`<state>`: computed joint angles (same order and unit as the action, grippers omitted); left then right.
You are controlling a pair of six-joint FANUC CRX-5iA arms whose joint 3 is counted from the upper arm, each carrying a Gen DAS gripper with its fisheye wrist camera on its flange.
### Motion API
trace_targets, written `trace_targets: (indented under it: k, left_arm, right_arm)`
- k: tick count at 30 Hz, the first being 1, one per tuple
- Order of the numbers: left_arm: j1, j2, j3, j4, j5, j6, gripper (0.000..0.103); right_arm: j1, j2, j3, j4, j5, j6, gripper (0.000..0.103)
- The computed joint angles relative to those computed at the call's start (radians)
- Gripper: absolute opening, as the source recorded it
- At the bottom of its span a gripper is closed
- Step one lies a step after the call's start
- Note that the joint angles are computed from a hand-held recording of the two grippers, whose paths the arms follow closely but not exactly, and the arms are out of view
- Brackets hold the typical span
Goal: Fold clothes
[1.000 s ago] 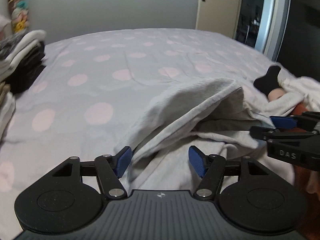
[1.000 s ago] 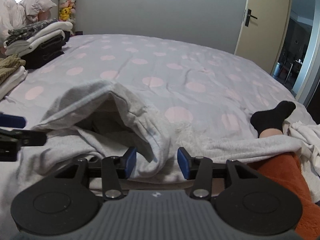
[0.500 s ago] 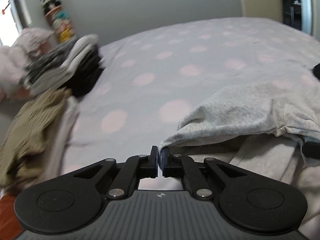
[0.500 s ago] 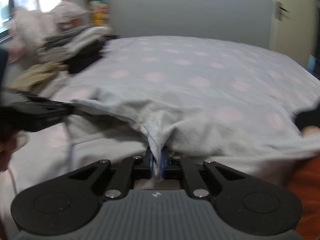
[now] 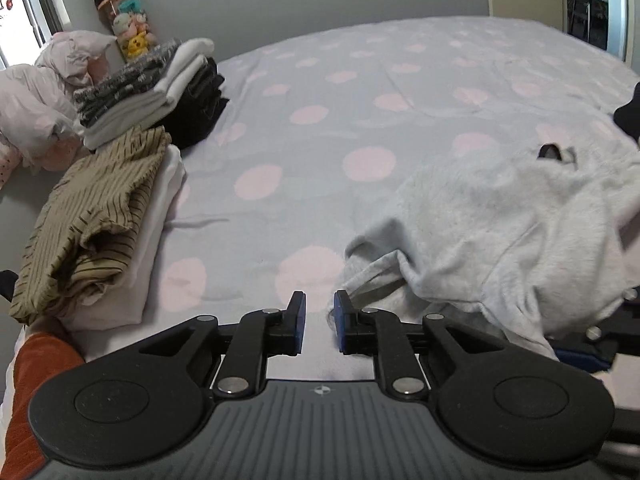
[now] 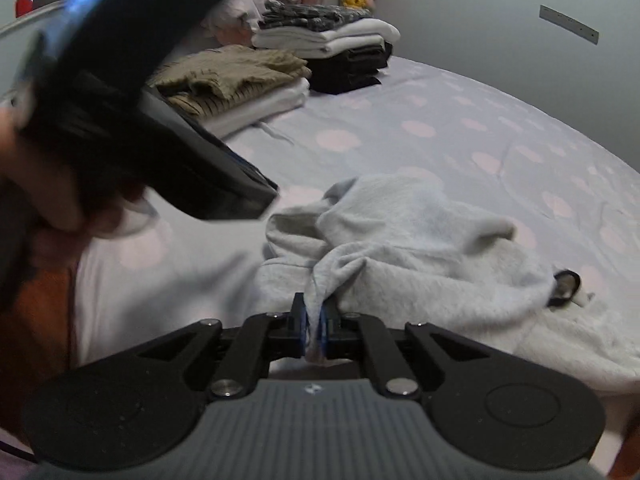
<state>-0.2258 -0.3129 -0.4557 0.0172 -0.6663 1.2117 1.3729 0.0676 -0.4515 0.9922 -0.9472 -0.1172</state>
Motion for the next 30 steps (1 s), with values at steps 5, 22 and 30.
trace_targets:
  k: [5,22,30]
  left_arm:
    - [0.023,-0.062,-0.061,0.159,0.025,-0.127,0.026]
    - [-0.159,-0.019,-0.102,0.391,0.13,-0.287,0.054]
    - [-0.255,0.069,-0.107,0.38,0.171,-0.311,0.065]
  right_arm:
    - [0.029,-0.019,-0.006,0.004,-0.064,-0.011,0.01]
    - [0.114,-0.08,-0.008,-0.105,-0.472,0.119,0.039]
    - [0.087,-0.118,-0.025,-0.261,-0.665,0.072,0.039]
